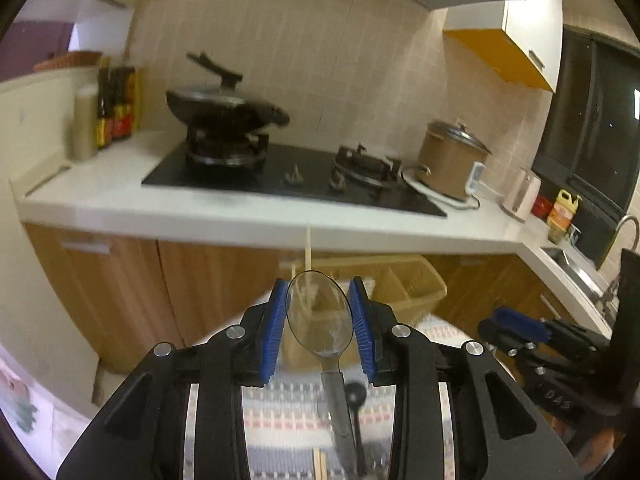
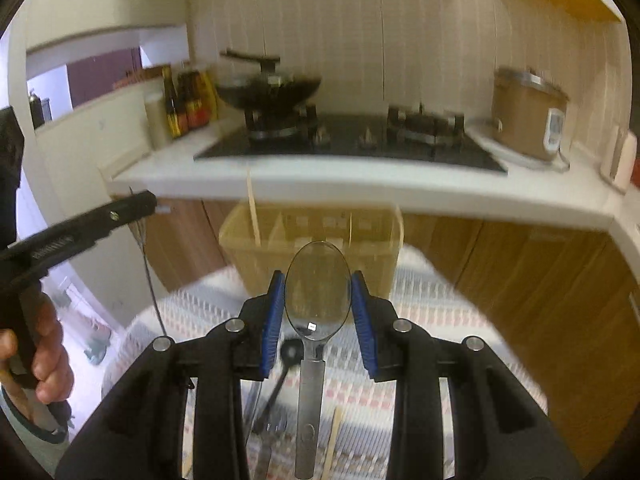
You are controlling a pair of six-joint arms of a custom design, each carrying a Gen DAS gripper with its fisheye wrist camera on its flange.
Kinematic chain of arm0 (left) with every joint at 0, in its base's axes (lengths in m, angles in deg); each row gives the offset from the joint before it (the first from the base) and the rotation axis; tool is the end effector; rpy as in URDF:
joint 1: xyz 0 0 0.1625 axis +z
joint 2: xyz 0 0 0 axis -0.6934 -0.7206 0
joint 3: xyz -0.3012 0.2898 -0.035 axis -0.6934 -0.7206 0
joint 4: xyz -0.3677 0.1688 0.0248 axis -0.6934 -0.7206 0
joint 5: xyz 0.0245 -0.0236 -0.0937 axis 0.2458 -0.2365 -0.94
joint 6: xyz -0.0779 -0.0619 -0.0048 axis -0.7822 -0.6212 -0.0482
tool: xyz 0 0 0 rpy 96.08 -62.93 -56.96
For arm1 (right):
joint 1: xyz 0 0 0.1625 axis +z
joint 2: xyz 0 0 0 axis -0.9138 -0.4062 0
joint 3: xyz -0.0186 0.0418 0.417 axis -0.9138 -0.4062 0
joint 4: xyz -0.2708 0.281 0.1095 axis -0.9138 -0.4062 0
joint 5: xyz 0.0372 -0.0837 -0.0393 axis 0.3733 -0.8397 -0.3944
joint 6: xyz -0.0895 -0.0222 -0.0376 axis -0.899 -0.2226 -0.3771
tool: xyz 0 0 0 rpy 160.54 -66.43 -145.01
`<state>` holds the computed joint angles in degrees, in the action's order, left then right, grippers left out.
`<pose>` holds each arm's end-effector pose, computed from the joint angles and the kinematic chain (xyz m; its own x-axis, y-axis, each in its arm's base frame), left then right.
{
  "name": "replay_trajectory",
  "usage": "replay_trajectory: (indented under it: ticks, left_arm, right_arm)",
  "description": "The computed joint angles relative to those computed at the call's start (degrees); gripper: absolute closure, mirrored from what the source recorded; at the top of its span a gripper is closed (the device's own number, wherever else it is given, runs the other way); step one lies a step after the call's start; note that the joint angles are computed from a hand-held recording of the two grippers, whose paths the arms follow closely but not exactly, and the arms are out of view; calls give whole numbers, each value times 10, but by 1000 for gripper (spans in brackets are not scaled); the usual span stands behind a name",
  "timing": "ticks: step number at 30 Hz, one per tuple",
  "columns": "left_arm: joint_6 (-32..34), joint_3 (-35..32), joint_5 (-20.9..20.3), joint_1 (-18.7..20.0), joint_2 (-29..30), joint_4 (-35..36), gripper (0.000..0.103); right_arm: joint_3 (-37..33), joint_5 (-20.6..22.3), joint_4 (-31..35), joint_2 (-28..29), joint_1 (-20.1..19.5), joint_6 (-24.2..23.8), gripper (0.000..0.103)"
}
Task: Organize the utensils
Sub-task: 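Carry both held clear spoons over the tan basket, then open both grippers to drop the spoons into the basket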
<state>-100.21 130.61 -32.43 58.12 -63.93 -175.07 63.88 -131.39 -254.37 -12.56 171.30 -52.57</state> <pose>-0.4176 -0.3371 0.1379 -0.8539 0.0154 -0.5201 0.4644 0.4734 -0.7485 0.2073 -0.3647 0.3679 -0.6887 -0.4256 0.5869 -0.7177 0.5152 -0.4686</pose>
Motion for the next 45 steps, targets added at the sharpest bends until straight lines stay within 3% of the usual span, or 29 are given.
replay_trajectory:
  ticks: [6, 11, 16, 18, 24, 32, 34, 41, 43, 45]
  left_arm:
    - [96, -56, 37, 26, 34, -54, 73]
    - [188, -94, 74, 45, 65, -129, 73]
    - [321, -130, 109, 64, 113, -255, 73]
    - [358, -144, 106, 74, 126, -293, 73]
    - [445, -176, 111, 96, 169, -398, 73]
    - [564, -208, 148, 107, 236, -516, 73]
    - [564, -203, 149, 107, 239, -525, 73]
    - [447, -149, 115, 101, 200, -422, 71]
    - [407, -131, 106, 96, 185, -387, 61]
    - [370, -113, 104, 87, 169, -358, 58]
  right_arm:
    - [-71, 27, -21, 51, 6, 19, 73]
    - [-121, 46, -86, 101, 5, 30, 73]
    - [-176, 48, -102, 153, -16, 69, 73]
    - [-191, 55, -127, 172, -27, 78, 73]
    - [-205, 78, -155, 201, -57, 100, 73]
    - [-165, 121, -207, 217, -86, 68, 73]
    - [-153, 127, -222, 217, -87, 50, 73]
    - [-110, 124, -231, 198, -79, 1, 72]
    - [-101, 121, -219, 187, -77, -7, 72]
    - [-90, 117, -201, 169, -76, -7, 72]
